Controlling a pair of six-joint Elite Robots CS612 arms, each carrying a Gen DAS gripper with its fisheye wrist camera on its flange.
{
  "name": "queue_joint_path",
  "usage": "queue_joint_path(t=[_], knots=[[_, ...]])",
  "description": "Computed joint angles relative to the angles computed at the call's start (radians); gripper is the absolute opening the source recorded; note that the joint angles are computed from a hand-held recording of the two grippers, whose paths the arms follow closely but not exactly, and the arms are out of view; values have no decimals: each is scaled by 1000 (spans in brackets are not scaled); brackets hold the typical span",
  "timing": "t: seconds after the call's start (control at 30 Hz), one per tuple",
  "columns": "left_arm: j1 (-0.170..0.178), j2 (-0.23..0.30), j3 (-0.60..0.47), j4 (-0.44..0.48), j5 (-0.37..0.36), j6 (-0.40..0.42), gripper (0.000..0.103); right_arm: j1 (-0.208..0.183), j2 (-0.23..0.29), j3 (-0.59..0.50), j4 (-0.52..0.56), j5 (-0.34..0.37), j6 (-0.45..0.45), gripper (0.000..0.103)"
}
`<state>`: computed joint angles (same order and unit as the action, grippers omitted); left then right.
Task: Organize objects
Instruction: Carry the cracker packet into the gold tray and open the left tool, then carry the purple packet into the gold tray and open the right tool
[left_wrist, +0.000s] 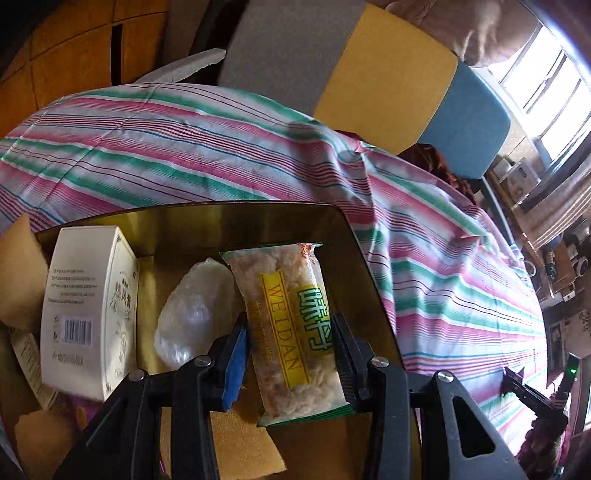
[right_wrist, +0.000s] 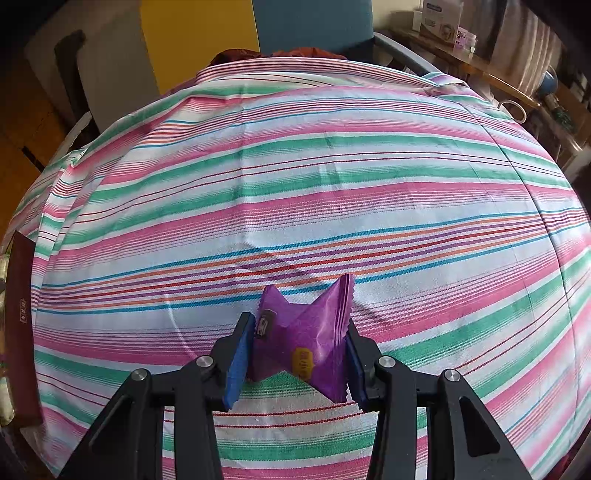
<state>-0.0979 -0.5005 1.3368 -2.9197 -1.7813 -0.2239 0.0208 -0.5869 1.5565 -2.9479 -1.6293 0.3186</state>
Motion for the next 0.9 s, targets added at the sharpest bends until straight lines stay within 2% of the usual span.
queue_joint_path(t=[0.13, 0.27, 0.43, 0.53, 0.77, 0.9], knots=[[0, 23, -40, 49, 7, -18, 43, -2, 2, -3, 1, 1, -5, 46], [-6, 3, -1, 1, 48, 9, 44, -2, 1, -1, 0, 1, -4, 46], [-11, -50, 106, -174, 91, 64, 44, 1, 1, -1, -4, -9, -5, 44], [-5, -85, 180, -279, 86, 77, 44, 2, 2, -4, -8, -19, -7, 44], [-1, -141, 299, -403, 111, 114, 44, 21, -5, -6, -28, -6, -35, 44], [5, -155, 338, -441, 118, 125, 44, 55, -15, -13, -61, 35, -75, 44]])
